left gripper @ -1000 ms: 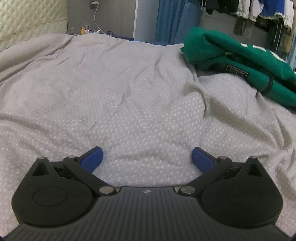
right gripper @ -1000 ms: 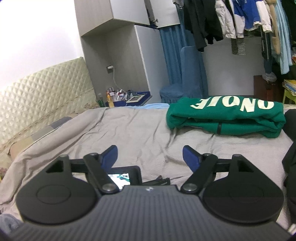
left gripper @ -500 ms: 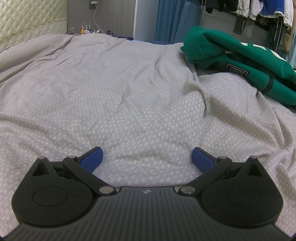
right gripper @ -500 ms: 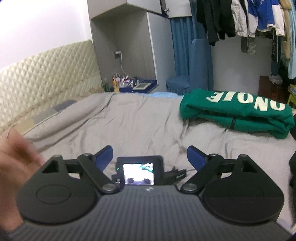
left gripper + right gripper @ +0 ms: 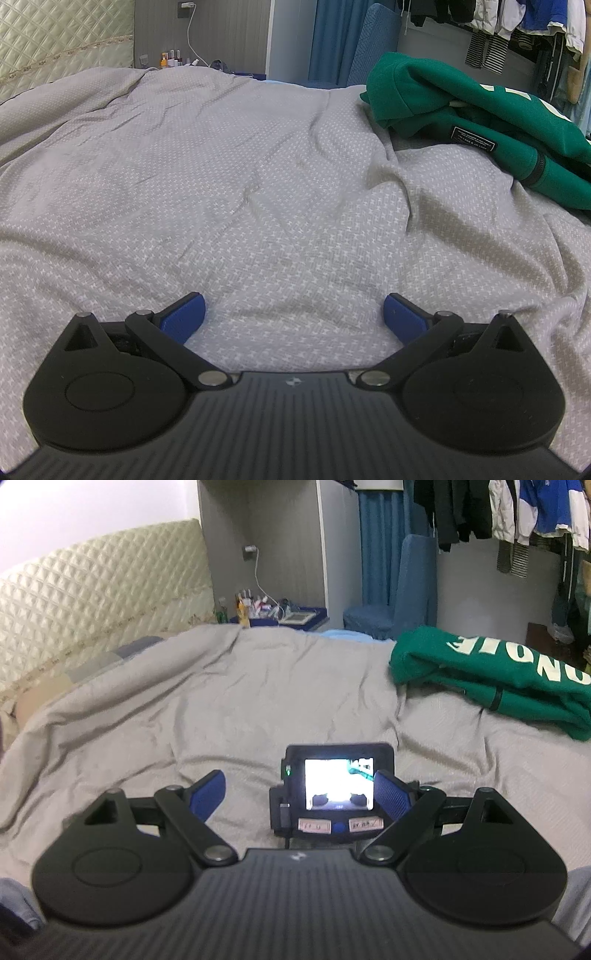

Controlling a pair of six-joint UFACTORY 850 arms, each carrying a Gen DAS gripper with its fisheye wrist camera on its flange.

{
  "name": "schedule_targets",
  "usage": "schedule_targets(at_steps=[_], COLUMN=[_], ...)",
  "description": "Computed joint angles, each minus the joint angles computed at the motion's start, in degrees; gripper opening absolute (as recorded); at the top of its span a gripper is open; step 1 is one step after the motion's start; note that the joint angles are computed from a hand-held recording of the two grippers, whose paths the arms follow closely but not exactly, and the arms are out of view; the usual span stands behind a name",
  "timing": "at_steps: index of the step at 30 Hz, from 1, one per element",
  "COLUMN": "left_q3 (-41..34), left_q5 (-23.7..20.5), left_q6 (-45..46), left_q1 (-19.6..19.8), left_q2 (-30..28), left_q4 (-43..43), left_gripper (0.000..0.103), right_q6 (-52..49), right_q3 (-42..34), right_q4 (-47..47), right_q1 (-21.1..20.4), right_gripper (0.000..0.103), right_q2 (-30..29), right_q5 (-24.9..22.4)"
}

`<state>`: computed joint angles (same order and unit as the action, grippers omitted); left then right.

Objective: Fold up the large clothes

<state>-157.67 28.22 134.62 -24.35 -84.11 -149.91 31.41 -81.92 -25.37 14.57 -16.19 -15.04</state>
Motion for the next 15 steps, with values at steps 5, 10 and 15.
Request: schedule_targets(at_steps=[5,10,15], left_q3=[-0.34,-0.19,0.29], left_q5=[0.16,0.07,-0.15], left_q6=[0.10,0.17,-0.03], left_q1=[-0.03,0.01,0.01], left_q2=[-0.17,-0.08,0.17], left_q4=[-0.09,-0.17,-0.02], left_gripper=[0.103,0.103,0.103], right_q6=[4.56,9.02,13.64], right_q3=[0.21,0.53,0.89], right_q4=[-4.64,-10.16,-15.33], right_q1=[0.89,1.52,1.63], right_gripper=[0.089,0.089,0.089], right_q2=[-0.17,0.05,0.58], right_q5=[-0.40,-1.32,-2.29])
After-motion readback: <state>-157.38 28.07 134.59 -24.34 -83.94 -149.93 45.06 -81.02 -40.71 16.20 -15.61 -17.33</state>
